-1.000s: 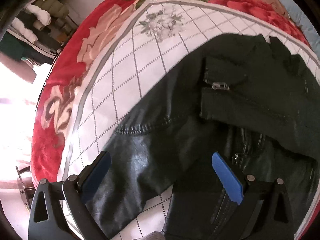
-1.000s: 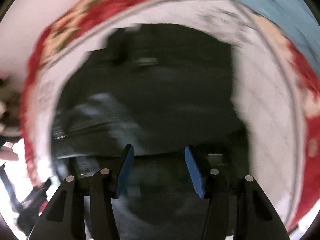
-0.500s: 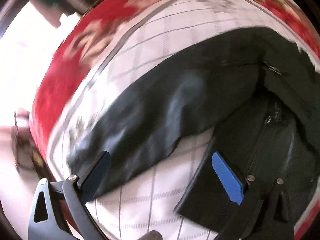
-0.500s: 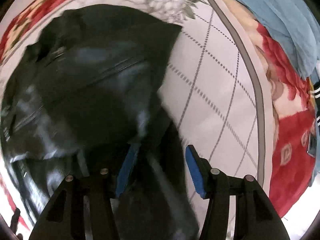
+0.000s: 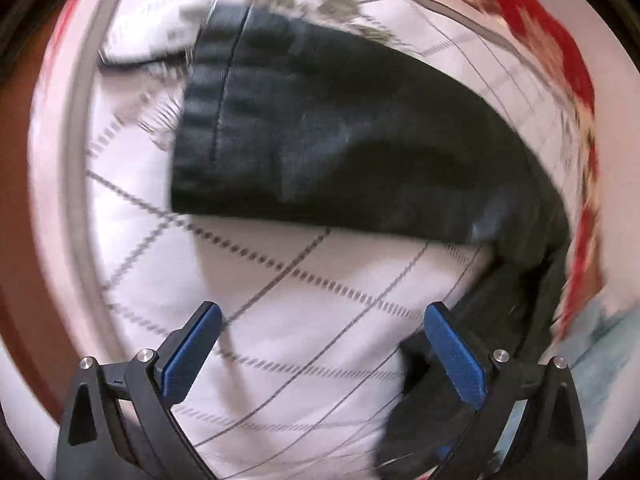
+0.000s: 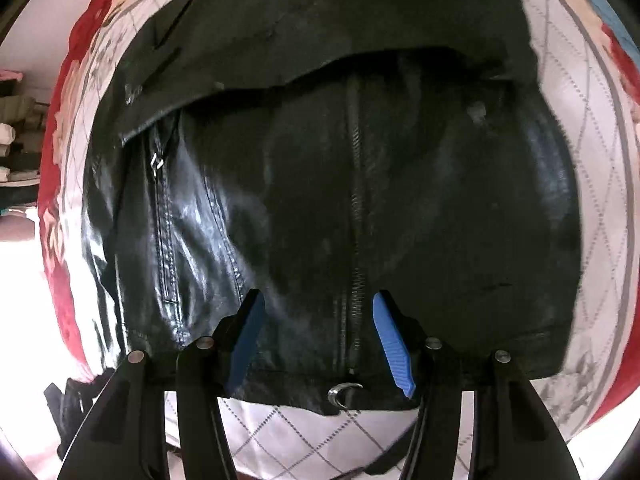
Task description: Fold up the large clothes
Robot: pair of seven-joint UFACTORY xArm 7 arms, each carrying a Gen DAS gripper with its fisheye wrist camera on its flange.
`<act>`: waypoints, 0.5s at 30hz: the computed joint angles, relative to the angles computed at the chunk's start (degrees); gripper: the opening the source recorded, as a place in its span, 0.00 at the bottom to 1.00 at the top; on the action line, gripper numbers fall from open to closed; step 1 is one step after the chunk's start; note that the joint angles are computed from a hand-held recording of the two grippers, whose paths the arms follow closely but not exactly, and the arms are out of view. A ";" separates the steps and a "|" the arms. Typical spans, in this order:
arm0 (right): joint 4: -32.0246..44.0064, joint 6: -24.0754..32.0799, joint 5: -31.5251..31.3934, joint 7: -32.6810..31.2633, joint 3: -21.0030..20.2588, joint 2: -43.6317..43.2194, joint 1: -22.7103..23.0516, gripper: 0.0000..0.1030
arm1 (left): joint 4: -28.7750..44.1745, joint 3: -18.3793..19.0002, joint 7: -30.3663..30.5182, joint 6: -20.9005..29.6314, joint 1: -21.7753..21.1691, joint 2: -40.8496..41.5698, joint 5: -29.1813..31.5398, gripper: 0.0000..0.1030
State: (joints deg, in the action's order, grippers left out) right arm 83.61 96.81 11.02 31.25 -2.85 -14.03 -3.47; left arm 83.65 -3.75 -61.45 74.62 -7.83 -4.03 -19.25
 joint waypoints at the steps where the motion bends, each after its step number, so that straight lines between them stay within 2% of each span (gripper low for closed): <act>1: 1.70 -1.36 -0.27 0.35 0.44 2.46 0.39 0.57 | -1.24 0.19 -0.94 -2.61 0.27 -0.02 -0.22 1.00; 4: 2.03 -2.06 -0.62 1.52 0.91 4.29 0.55 0.57 | -0.61 0.32 -4.31 -6.71 0.76 1.65 1.42 0.99; 7: 1.06 -4.16 -0.34 2.33 0.97 4.97 0.62 0.57 | 2.27 0.32 -7.17 -7.49 0.93 4.43 5.66 0.99; 10: 0.09 -4.15 -0.64 2.67 0.65 4.02 0.37 0.57 | 9.08 0.24 -9.58 -3.76 0.47 9.45 12.19 0.96; 11: 0.03 -4.12 -0.59 2.75 0.50 3.73 0.24 0.57 | 12.69 0.31 -9.95 -1.40 0.03 11.79 15.50 0.88; 12: 0.68 -4.62 -0.53 3.38 0.89 4.59 0.49 0.57 | 15.84 0.46 -9.74 0.84 -0.32 13.79 17.58 0.74; 13: 1.02 -4.24 -0.81 3.22 0.74 4.43 0.40 0.57 | 19.74 0.71 -9.09 3.43 -0.74 16.31 19.99 0.66; 14: 1.10 -4.54 -0.99 3.57 0.93 4.46 0.50 0.57 | 22.94 1.09 -8.47 5.34 -1.08 18.41 21.82 0.50; 15: 1.30 -5.18 -0.88 3.91 1.13 4.87 0.68 0.57 | 25.24 1.43 -7.85 6.14 -1.32 19.99 22.93 0.23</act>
State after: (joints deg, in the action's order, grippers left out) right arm 84.91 91.63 10.14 35.16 -1.72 -9.16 -2.79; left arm 108.88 -2.32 -69.30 80.75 -9.15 15.95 3.67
